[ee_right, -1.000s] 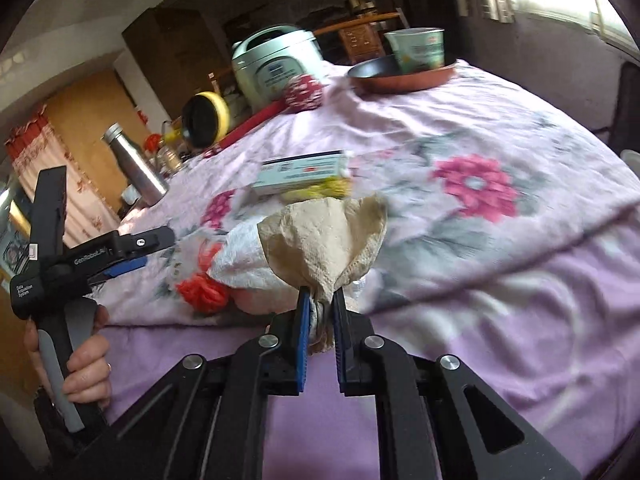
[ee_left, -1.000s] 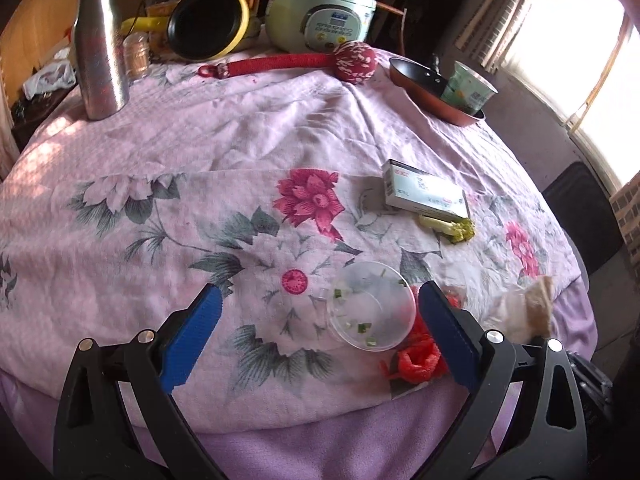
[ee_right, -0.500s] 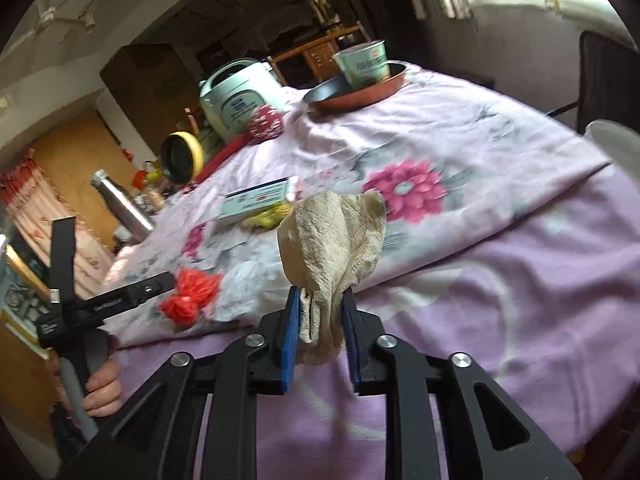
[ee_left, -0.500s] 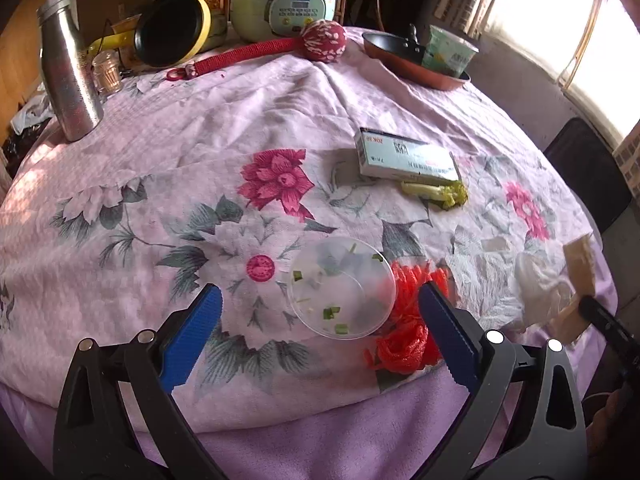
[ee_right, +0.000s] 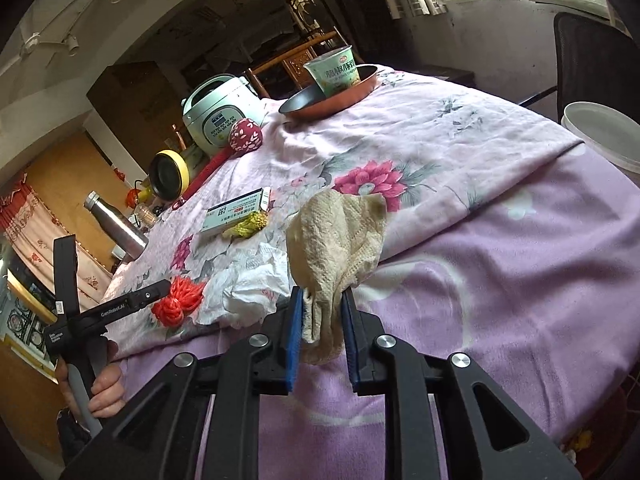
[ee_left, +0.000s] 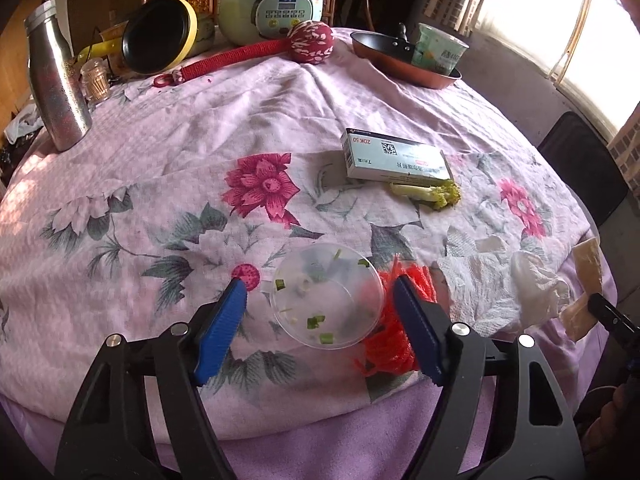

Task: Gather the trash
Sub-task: 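Grasp the red mesh net with the left tool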

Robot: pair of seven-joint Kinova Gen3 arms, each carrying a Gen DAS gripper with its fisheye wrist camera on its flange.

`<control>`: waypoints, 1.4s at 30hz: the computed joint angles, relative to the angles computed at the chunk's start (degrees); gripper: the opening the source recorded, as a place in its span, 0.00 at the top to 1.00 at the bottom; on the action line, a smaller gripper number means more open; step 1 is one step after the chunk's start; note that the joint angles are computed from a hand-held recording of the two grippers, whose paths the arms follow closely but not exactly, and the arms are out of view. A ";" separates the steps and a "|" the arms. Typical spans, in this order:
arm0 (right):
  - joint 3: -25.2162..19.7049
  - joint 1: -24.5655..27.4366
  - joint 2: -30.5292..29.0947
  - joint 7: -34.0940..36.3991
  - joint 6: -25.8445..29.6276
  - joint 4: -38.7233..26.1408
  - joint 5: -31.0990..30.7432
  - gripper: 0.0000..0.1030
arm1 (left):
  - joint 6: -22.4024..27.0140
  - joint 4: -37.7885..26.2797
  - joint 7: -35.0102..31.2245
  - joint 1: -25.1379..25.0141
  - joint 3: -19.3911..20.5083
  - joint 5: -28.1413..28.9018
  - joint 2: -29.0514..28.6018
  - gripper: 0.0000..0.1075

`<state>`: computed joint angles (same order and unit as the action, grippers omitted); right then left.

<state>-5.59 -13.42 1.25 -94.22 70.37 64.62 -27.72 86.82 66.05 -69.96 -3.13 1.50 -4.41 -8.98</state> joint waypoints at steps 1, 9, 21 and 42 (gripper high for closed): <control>-0.03 -0.04 -0.07 0.02 -0.04 0.04 -0.01 0.80 | 0.49 -0.26 0.26 -0.09 0.09 -0.22 0.32 0.30; 0.42 0.34 -0.61 0.73 -0.25 0.77 -1.00 0.79 | 1.52 -0.48 3.60 -2.66 -1.87 -0.53 0.26 0.28; 0.82 0.74 -1.24 1.71 -0.35 1.34 -1.88 0.79 | 2.68 -0.79 3.05 -1.25 -1.47 -1.89 1.13 0.22; 3.44 3.09 -4.11 5.62 0.26 4.62 -7.06 0.80 | -0.63 1.81 -3.89 4.57 7.26 -7.17 0.17 0.45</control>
<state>-2.14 -10.34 -2.86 -88.60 70.64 69.25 -34.78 86.19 67.86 -73.85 1.44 8.76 -11.58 -8.81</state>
